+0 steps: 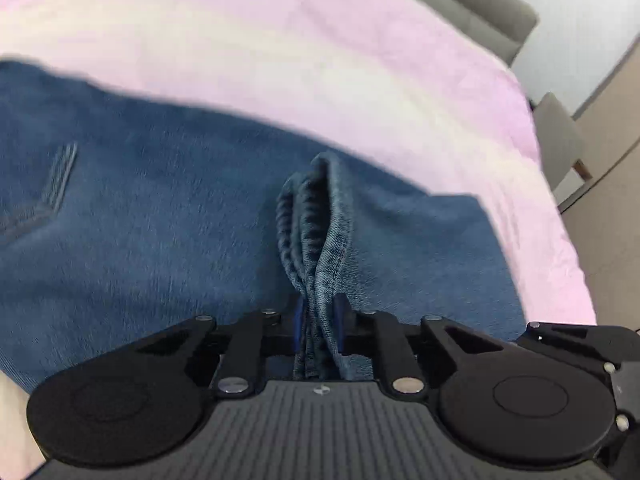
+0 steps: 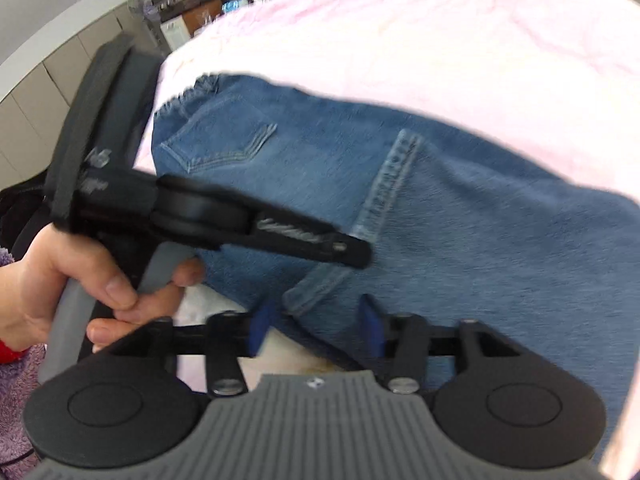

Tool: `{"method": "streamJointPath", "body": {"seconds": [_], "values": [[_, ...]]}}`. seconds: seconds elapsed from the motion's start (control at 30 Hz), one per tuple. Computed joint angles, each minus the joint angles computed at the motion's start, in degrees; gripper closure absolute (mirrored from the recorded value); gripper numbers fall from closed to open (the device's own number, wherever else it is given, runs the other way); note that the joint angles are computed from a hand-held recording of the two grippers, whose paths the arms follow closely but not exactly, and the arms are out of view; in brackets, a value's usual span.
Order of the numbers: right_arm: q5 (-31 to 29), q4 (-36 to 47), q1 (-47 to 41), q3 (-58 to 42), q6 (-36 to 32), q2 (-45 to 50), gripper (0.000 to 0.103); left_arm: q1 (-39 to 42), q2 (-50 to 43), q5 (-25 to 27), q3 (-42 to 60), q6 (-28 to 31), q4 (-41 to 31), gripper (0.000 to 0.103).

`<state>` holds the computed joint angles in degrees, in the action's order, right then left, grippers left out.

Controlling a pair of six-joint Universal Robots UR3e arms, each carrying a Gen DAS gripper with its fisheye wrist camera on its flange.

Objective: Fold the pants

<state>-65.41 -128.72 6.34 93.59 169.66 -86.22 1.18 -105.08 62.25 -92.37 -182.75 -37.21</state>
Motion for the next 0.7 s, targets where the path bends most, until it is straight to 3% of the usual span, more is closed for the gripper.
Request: {"method": "streamJointPath", "body": {"seconds": [0.2, 0.23, 0.3, 0.47, 0.7], "values": [[-6.8, 2.0, -7.8, 4.1, -2.7, -11.0, 0.052, -0.2, -1.7, 2.3, 12.9, 5.3, -8.9, 0.087], [-9.1, 2.7, -8.7, 3.3, -2.5, -11.1, 0.055, -0.1, -2.8, 2.9, 14.5, 5.7, -10.4, 0.087], [-12.5, 3.0, -10.1, 2.6, -3.0, -10.8, 0.072, 1.1, -5.3, 2.4, 16.3, 6.0, -13.8, 0.087], [-17.0, -1.8, -12.5, 0.0, -3.0, -3.4, 0.088, 2.5, -7.2, 0.8, 10.8, 3.9, -11.1, 0.087], [-19.5, -6.9, -10.5, -11.8, 2.6, 14.3, 0.095, 3.0, -9.8, -1.0, 12.6, 5.9, -12.4, 0.084]]}}
